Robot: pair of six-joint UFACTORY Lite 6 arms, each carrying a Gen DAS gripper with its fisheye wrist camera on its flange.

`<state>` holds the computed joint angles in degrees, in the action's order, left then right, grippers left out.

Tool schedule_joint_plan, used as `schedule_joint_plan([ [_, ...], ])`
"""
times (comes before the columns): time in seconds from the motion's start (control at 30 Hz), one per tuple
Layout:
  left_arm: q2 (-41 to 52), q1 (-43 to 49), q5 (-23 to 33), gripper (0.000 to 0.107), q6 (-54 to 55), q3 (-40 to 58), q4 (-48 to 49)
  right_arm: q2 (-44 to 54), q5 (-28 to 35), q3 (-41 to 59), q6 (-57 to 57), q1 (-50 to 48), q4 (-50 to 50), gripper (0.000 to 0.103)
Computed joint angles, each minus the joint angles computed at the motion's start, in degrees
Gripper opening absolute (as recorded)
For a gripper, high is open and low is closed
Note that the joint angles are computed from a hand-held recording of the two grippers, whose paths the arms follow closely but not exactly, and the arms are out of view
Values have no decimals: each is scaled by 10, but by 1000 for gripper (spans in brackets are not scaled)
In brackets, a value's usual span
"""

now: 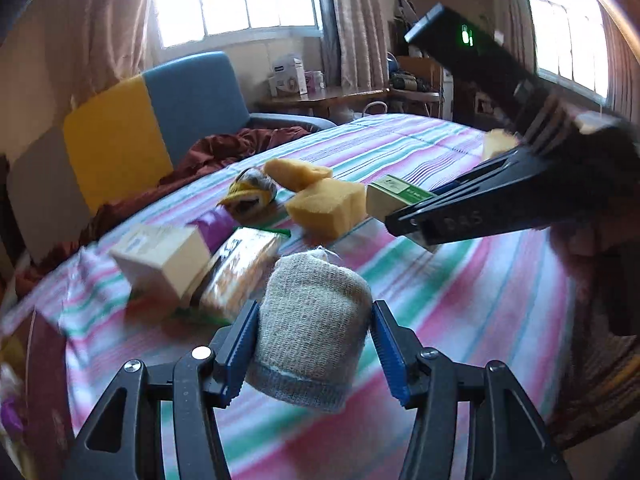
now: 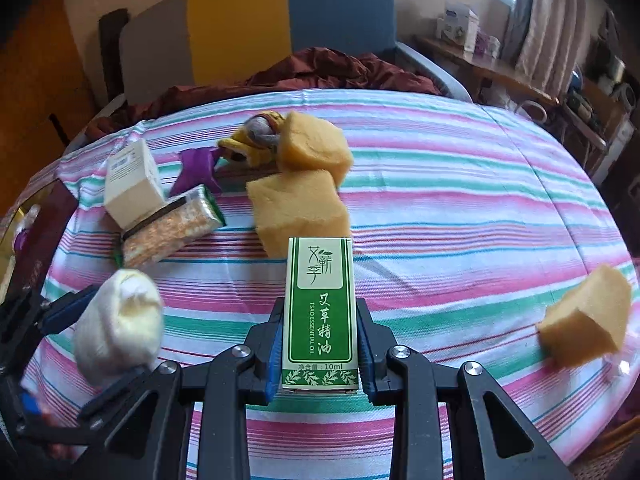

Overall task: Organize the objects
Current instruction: 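Carry the knitted bundle toward the gold tray with the left tool while right carries the box, then open the left tool to drop the knitted bundle into the tray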

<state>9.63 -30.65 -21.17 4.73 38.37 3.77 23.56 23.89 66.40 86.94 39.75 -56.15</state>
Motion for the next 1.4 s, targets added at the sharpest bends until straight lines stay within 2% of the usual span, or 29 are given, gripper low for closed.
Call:
schedule_joint_plan([
  [0.33, -242, 135, 19, 57, -330, -144, 354, 17, 39, 23, 19, 38, -51, 31],
  [0.43, -286, 206, 11, 57, -466, -156, 496, 20, 43, 26, 33, 47, -70, 31],
  [0.57, -297, 307, -9, 57, -590, -147, 636, 16, 35, 18, 61, 55, -100, 31],
  [0.7, -280, 411, -40, 57, -653, -126, 726, 6, 22, 4, 114, 56, -140, 31],
  [0.8, -229, 481, -57, 57, -718, -88, 815, -1, 24, -7, 166, 60, -174, 31],
  [0.93, -160, 566, -84, 57, -781, -38, 894, 2, 35, 2, 164, 74, -157, 31],
  [1.17, -59, 653, -92, 57, -801, 38, 935, 11, 55, 42, 164, 121, -130, 31],
  [1.4, 43, 689, -64, 58, -920, 143, 1048, 74, 65, 167, 107, 172, -76, 31],
])
